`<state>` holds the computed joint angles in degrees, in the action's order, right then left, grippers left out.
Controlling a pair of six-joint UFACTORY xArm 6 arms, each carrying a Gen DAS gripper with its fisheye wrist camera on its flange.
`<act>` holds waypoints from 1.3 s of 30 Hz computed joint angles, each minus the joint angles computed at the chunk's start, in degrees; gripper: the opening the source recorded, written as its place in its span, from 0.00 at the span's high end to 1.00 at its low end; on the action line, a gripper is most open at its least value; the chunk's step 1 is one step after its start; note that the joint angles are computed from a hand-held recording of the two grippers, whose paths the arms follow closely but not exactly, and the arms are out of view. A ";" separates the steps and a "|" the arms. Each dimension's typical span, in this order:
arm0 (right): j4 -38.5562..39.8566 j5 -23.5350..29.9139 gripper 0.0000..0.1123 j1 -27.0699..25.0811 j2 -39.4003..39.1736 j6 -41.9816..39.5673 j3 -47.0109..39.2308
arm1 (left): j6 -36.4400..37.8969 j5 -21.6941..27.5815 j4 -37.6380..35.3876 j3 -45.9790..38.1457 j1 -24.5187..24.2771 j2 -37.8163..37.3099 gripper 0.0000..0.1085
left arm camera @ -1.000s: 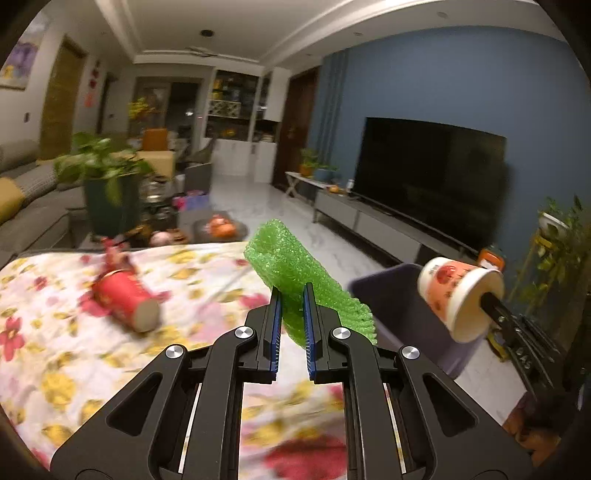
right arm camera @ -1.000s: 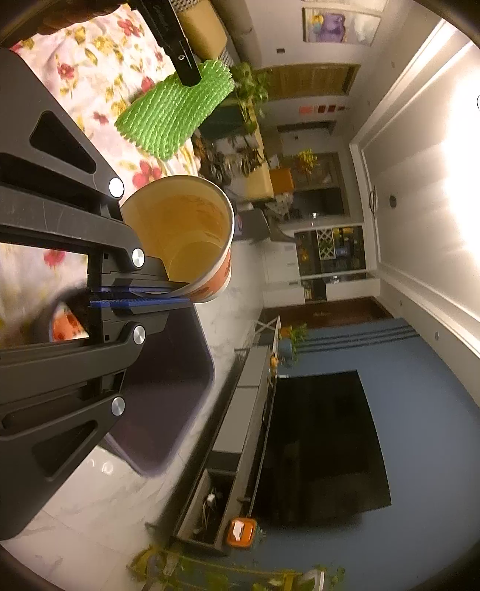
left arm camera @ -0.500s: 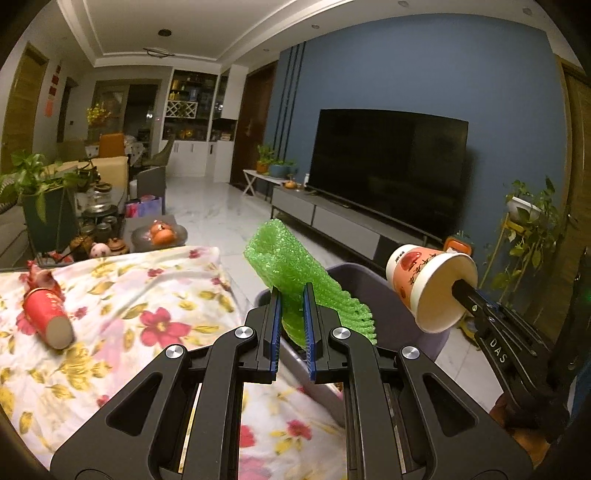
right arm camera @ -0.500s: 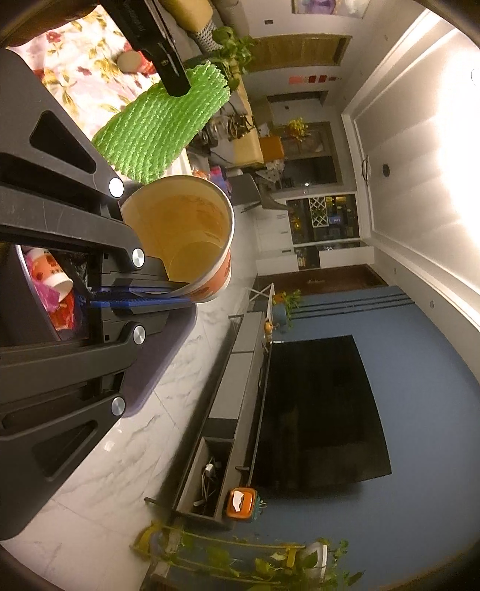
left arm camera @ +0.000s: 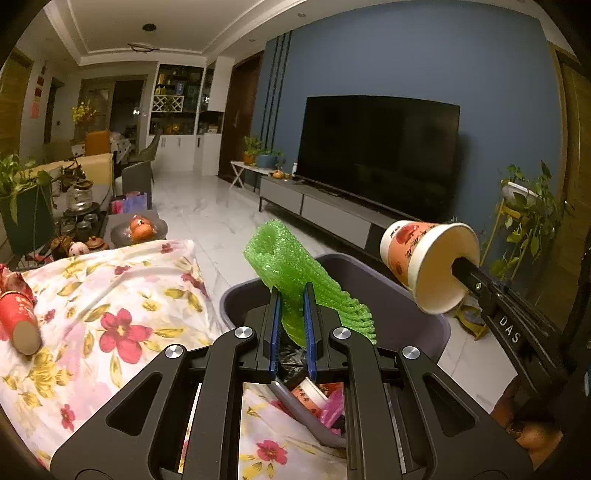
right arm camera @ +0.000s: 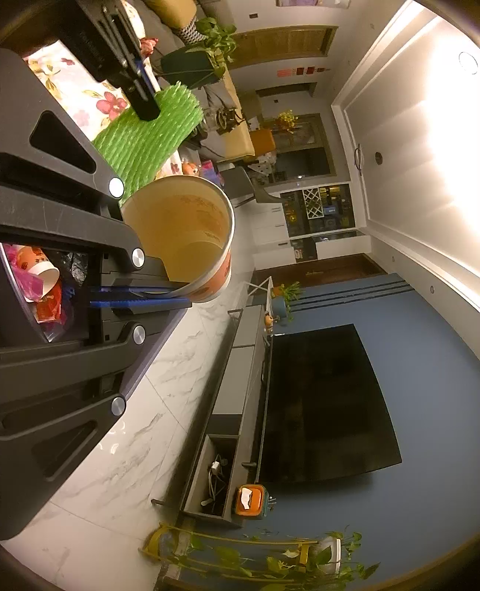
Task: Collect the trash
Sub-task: 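Carry the green net and white-and-orange cup over the grey bin and release both, then move both tools back over the table toward the red cup and wrapping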
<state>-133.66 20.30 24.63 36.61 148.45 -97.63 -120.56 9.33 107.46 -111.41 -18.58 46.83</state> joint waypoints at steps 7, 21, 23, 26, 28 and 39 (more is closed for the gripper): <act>-1.20 -0.41 0.97 -0.10 0.72 1.37 -0.80 | 9.24 -1.33 -9.07 -4.22 0.13 4.16 0.90; -1.71 -1.68 0.97 -0.93 1.50 2.53 -2.04 | 18.08 -3.49 -17.91 -5.76 0.65 6.49 0.61; -1.52 -1.95 0.87 -0.93 1.49 2.41 -2.09 | 14.34 -3.26 -14.58 -5.03 0.75 5.86 0.50; -1.14 -1.18 0.67 -0.70 1.03 2.39 -1.35 | 6.81 -1.97 -7.51 -2.87 0.69 3.87 0.38; -1.10 -0.81 0.65 -0.59 0.68 2.52 -0.81 | 1.47 -0.82 -3.00 -0.97 0.52 2.30 0.30; -1.66 1.16 0.44 0.73 -2.24 4.80 3.60 | -16.74 12.10 10.97 20.31 -0.57 -12.31 0.15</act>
